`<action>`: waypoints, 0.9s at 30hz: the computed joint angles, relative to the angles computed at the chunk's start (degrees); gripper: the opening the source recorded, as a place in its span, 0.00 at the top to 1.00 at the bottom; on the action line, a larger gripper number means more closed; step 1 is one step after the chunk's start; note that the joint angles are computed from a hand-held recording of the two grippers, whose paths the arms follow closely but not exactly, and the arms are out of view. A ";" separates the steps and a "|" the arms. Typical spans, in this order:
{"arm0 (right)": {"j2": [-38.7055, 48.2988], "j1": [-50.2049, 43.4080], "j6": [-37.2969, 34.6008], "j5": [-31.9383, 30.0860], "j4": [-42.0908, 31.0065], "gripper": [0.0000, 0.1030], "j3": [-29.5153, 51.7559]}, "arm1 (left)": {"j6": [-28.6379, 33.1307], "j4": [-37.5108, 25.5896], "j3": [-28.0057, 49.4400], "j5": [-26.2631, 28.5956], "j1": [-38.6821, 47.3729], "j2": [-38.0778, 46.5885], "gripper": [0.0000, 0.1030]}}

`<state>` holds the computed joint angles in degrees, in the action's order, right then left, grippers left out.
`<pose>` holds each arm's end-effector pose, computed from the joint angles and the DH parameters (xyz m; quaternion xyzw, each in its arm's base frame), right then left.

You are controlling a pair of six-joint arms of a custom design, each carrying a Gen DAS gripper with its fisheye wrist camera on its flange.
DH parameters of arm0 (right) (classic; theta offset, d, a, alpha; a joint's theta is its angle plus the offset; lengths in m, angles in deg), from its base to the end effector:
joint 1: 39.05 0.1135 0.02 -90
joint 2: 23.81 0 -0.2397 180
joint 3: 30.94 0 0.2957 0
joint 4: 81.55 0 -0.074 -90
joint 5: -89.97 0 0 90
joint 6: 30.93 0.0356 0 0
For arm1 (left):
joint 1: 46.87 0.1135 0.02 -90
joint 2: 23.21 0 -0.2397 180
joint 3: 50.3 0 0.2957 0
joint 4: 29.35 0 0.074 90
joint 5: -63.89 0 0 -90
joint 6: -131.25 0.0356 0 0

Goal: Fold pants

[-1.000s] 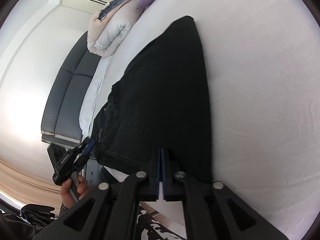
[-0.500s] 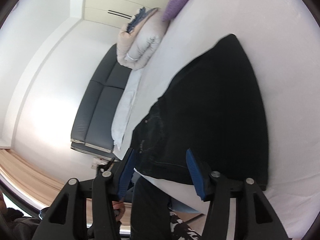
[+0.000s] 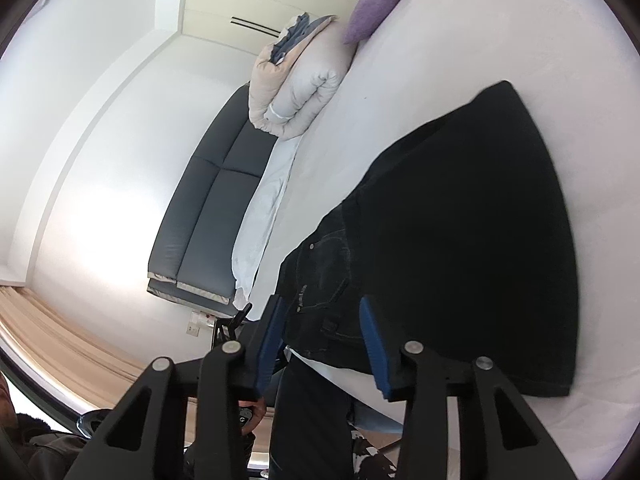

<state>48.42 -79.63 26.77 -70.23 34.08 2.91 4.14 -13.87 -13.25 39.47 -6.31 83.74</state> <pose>0.1430 -0.0784 0.0742 0.1224 0.8064 0.5137 0.2663 0.2058 0.1335 -0.0071 -0.3731 0.7273 -0.5077 0.2723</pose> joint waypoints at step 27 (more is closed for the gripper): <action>30.50 43.06 50.04 28.77 43.11 0.93 23.51 | 6.39 -10.30 -0.21 -12.44 -11.93 -17.75 0.76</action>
<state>78.92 -36.57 76.82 -41.46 77.19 26.42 10.53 -24.16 -13.46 27.03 -18.24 65.99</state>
